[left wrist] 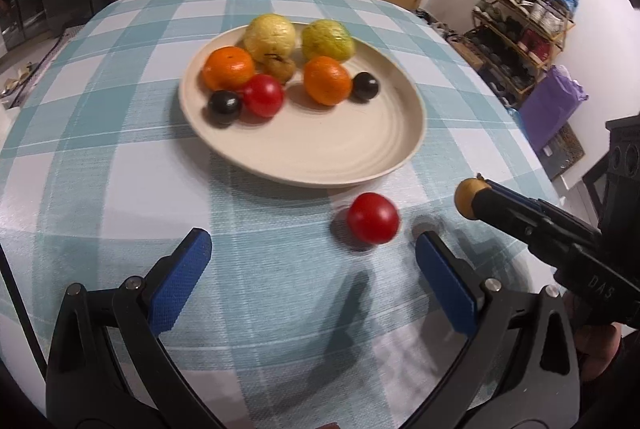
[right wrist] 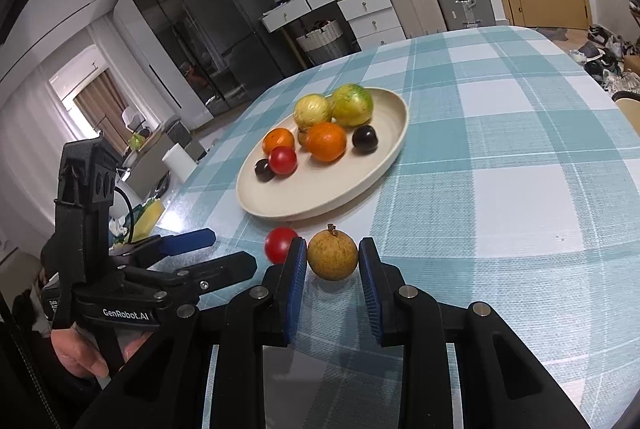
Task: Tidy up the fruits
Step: 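Grasp the last red tomato with the left gripper while the right gripper holds the pear, then lower the tomato and pear onto the cream plate and open both grippers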
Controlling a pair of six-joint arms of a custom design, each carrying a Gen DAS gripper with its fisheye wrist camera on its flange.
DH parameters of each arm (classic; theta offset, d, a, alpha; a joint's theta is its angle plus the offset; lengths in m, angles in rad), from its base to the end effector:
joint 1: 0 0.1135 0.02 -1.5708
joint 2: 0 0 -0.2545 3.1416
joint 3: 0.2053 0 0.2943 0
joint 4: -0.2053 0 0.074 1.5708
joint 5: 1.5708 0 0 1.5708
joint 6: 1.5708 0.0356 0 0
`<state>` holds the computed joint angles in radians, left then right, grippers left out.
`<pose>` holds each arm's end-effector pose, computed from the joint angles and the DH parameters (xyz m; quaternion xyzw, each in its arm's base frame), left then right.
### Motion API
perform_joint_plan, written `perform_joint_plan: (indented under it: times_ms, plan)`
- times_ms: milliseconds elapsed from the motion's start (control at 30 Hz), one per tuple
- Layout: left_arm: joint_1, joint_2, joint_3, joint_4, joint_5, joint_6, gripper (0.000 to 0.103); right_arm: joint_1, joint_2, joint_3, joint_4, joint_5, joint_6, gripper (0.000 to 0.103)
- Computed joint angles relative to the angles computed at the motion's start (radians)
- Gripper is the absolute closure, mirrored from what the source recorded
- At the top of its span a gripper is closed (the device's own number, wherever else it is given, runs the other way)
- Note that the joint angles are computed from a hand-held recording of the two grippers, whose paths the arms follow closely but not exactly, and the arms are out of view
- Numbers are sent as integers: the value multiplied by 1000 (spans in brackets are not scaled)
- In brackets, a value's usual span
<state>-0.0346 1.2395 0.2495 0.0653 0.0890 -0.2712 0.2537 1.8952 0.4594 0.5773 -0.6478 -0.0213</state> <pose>0.2111 -0.0105 0.0588 -0.0978 0.9424 -0.0900 0.3070 0.2524 0.0876 -0.0002 -0.2317 0.8649 0.3346 0.2937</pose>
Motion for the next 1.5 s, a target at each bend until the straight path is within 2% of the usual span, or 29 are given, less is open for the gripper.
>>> perform_joint_plan:
  times_ms: [233, 367, 433, 567, 633, 667, 700, 733, 767, 1000, 1333, 1500]
  plan:
    - [-53, 78, 39, 43, -8, -18, 2, -64, 4, 4, -6, -43, -27, 76]
    - [-72, 124, 63, 72, -11, -10, 6, -84, -3, 4, -15, -59, -37, 76]
    - [-76, 147, 78, 77, 6, -4, 17, -91, -10, 0, -17, -66, -44, 76]
    - [-76, 176, 99, 76, 19, -5, 31, -101, -14, -7, -10, -79, -56, 76]
    - [-73, 177, 102, 71, 35, -4, 50, -107, -9, -1, -15, -88, -58, 76]
    - [-72, 177, 104, 67, 41, -2, 53, -109, -7, 1, -16, -90, -59, 76]
    - [-72, 176, 104, 66, 43, 2, 61, -111, -6, 4, -21, -93, -61, 76]
    - [-68, 179, 106, 64, 60, 8, 73, -113, -5, 6, -23, -94, -62, 76]
    - [-63, 185, 110, 59, 78, 12, 75, -115, -5, 7, -26, -94, -61, 76]
    - [-63, 140, 84, 47, 134, 14, 76, -120, 3, 18, -34, -99, -58, 76]
    - [-27, -70, 64, -63, 157, 58, 76, -98, -21, 41, -52, -91, -44, 76]
    - [42, -53, 110, -77, 181, 84, 76, -72, -38, 76, -71, -91, -19, 76]
